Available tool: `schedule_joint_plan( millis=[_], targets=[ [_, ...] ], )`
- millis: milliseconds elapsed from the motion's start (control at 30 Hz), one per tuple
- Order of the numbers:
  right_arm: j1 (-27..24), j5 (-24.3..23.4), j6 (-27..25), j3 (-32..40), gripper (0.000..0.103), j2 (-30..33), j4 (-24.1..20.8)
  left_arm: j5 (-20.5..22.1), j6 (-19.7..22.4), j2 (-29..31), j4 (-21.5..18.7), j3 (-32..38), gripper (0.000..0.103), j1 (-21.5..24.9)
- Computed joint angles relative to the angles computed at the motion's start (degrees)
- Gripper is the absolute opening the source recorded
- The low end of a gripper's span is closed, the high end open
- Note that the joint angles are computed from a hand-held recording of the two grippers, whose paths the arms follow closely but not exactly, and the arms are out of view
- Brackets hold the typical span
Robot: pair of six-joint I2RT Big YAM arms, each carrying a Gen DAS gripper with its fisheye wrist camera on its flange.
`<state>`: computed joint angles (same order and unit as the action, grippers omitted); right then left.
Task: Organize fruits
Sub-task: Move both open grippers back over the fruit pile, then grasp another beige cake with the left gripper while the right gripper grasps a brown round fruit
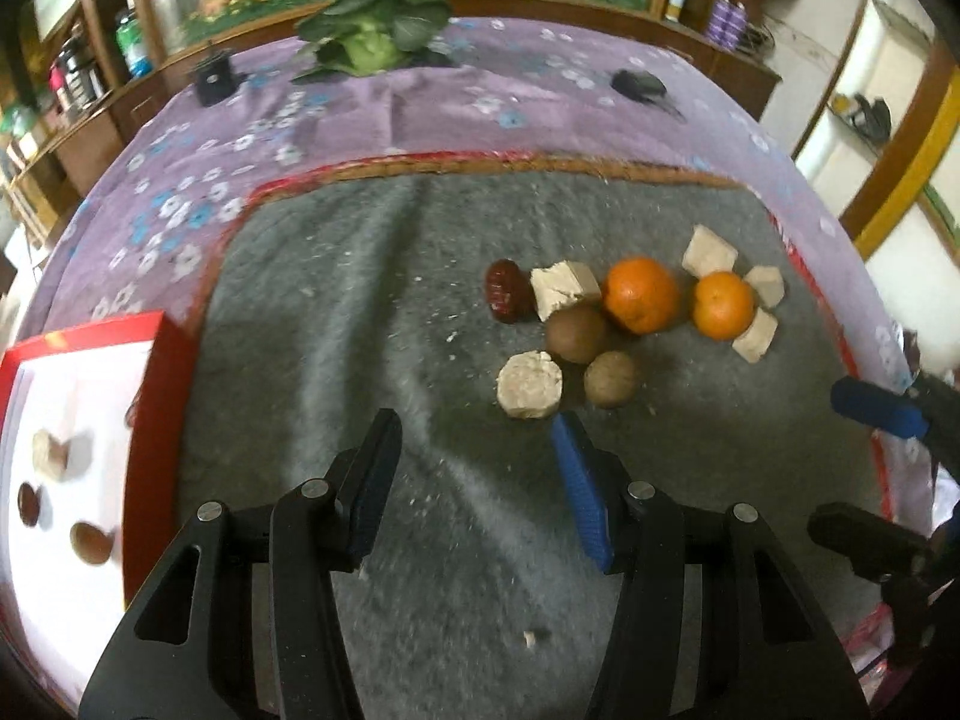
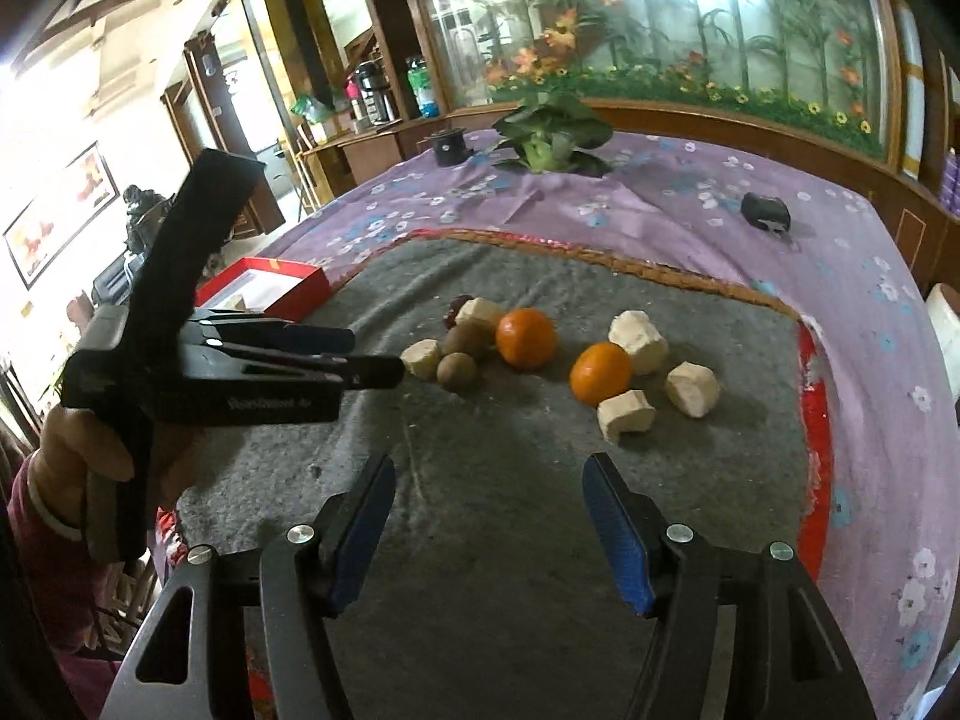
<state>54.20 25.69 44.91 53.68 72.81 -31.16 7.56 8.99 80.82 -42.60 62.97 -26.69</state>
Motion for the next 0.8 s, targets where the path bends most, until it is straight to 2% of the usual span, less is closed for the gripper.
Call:
schedule_joint_plan(
  millis=[133, 300, 467, 567, 700, 800],
  targets=[
    [-0.9, -1.5, -0.7, 0.0, 0.063, 0.4, 0.7, 1.3, 2.2, 0.9, 0.5, 0.4, 0.052, -0.5],
    [-1.3, -2.3, -1.7, 0.5, 0.063, 1.3, 0.8, 0.2, 4.0, 2.0, 1.2, 0.8, 0.050, -1.4],
    [-1.9, -3.3, -2.6, 1.0, 0.063, 1.9, 1.5, 0.6, 4.3, 2.0, 2.0, 0.7, 0.025, -0.8],
    [-2.6, -4.5, -3.1, 1.5, 0.063, 2.8, 2.4, 1.7, 3.6, 1.7, 1.8, 0.6, 0.024, -0.2],
    [-3.4, -6.2, -4.9, 3.1, 0.063, 5.1, 3.5, 1.0, 3.5, 0.3, 2.5, -0.3, 0.024, -0.2],
    [-4.2, -7.3, -6.5, 5.2, 0.054, 7.5, 2.8, 0.3, 3.2, -1.1, 3.1, -1.1, 0.024, 0.3]
  ],
)
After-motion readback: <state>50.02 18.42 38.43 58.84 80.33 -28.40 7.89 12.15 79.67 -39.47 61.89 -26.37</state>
